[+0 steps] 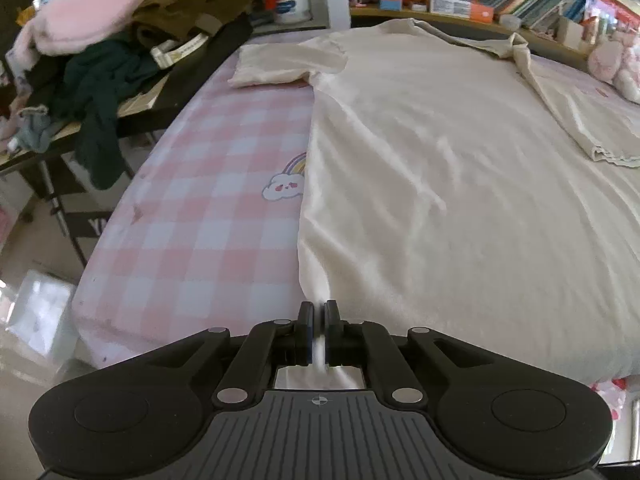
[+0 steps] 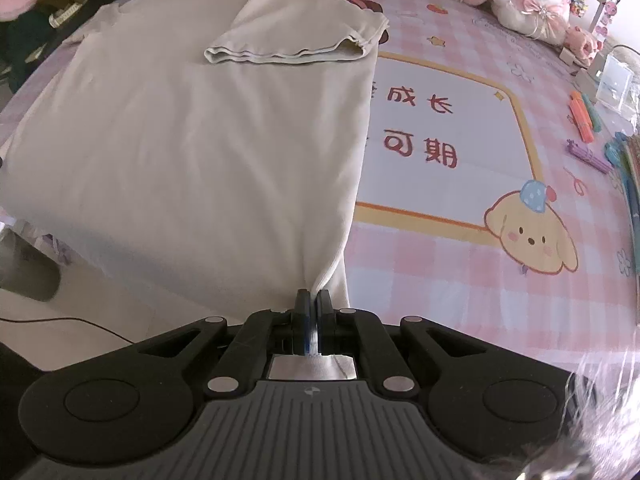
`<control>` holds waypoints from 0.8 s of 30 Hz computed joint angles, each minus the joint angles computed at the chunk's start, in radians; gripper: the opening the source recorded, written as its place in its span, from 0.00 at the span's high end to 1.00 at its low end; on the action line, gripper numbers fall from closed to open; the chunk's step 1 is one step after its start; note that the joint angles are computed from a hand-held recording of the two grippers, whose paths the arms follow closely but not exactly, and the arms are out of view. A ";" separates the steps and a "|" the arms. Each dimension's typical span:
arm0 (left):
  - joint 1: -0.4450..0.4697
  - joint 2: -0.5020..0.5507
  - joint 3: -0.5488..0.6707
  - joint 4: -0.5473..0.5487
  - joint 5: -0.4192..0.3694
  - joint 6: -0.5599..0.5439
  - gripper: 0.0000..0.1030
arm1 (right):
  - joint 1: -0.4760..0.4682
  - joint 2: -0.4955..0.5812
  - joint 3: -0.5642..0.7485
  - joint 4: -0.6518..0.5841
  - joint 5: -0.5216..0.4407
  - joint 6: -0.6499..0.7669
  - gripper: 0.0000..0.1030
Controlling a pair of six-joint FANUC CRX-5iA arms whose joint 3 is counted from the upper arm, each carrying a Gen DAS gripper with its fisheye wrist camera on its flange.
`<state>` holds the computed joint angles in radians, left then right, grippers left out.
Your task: Fold clothes
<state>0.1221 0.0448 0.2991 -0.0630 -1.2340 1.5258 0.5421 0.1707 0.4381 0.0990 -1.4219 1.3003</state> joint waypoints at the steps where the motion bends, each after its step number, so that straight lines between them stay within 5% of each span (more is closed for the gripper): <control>1: 0.008 0.001 0.000 0.009 -0.002 -0.019 0.91 | 0.003 0.002 0.003 0.002 -0.009 -0.010 0.97; 5: 0.022 -0.001 0.011 -0.001 0.005 -0.079 0.79 | 0.030 -0.003 -0.010 0.051 -0.017 -0.057 0.94; 10: 0.061 -0.037 -0.065 0.123 0.230 -0.134 0.47 | 0.094 -0.009 -0.063 0.248 0.061 -0.079 0.73; 17: 0.031 0.025 -0.113 0.347 0.382 -0.262 0.37 | 0.168 0.076 -0.017 0.383 0.192 -0.064 0.57; 24: -0.030 0.110 -0.082 0.424 0.401 -0.312 0.16 | 0.171 0.213 0.098 0.423 0.282 0.001 0.31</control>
<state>0.0919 0.1544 0.2166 0.3606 -0.8333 1.2137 0.7129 0.3834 0.5363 0.5225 -1.1395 1.3009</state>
